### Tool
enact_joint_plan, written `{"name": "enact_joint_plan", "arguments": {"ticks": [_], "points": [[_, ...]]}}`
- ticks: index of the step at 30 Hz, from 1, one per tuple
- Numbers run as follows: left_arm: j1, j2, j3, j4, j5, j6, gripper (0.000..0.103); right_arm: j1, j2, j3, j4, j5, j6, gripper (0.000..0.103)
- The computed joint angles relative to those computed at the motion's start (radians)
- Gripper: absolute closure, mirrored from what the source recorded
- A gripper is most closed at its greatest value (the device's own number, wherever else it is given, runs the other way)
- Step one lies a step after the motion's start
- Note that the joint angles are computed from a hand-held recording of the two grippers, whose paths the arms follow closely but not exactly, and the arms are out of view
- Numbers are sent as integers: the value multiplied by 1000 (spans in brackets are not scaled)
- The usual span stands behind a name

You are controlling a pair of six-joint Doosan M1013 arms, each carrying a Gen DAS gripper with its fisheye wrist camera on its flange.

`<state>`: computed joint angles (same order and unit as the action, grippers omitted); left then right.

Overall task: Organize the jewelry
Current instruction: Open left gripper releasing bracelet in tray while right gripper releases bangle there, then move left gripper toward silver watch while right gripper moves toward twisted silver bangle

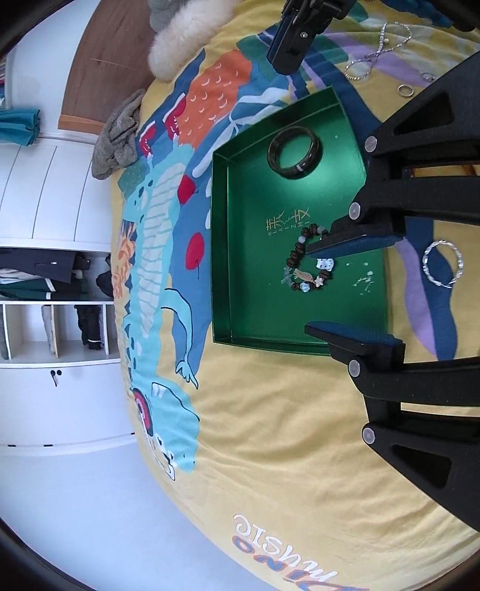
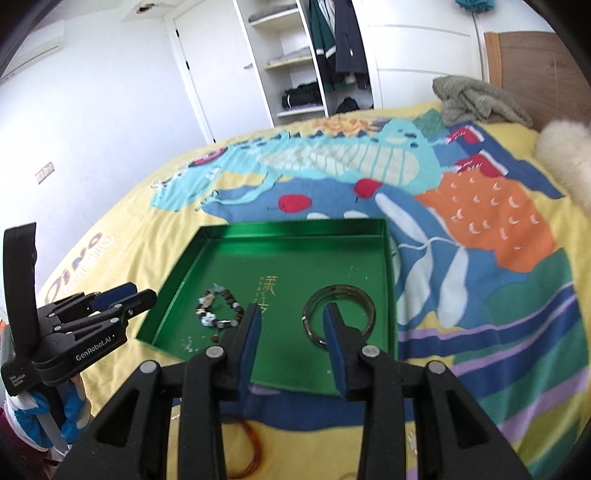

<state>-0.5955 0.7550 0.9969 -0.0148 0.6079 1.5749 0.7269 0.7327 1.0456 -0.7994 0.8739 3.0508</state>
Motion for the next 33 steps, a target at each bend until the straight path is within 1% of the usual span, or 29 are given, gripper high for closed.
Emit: {"name": "enact_joint_plan", "arguments": {"ticks": [4, 6, 10, 12, 17, 21, 25, 29, 33], "points": [[-2, -90, 122, -19, -66, 4, 68, 42, -45, 41, -70, 23, 62, 70], [-6, -132, 177, -4, -94, -5, 67, 63, -61, 55, -91, 45, 75, 70], [-12, -214, 282, 35, -156, -45, 51, 106, -102, 100, -142, 72, 124, 70], [-14, -253, 331, 53, -184, -69, 49, 130, -124, 126, -174, 89, 156, 70], [-19, -327, 433, 64, -232, -98, 48, 180, -173, 189, -226, 139, 233, 68], [-26, -365, 493, 50, -254, -95, 48, 213, -210, 241, -257, 163, 285, 66], [-33, -389, 538, -16, -262, -35, 48, 239, -238, 285, -278, 184, 320, 66], [-43, -404, 570, -45, -278, 3, 48, 263, -259, 318, -302, 208, 352, 66], [-51, -413, 594, -114, -290, 79, 48, 280, -278, 346, -321, 221, 378, 66]]}}
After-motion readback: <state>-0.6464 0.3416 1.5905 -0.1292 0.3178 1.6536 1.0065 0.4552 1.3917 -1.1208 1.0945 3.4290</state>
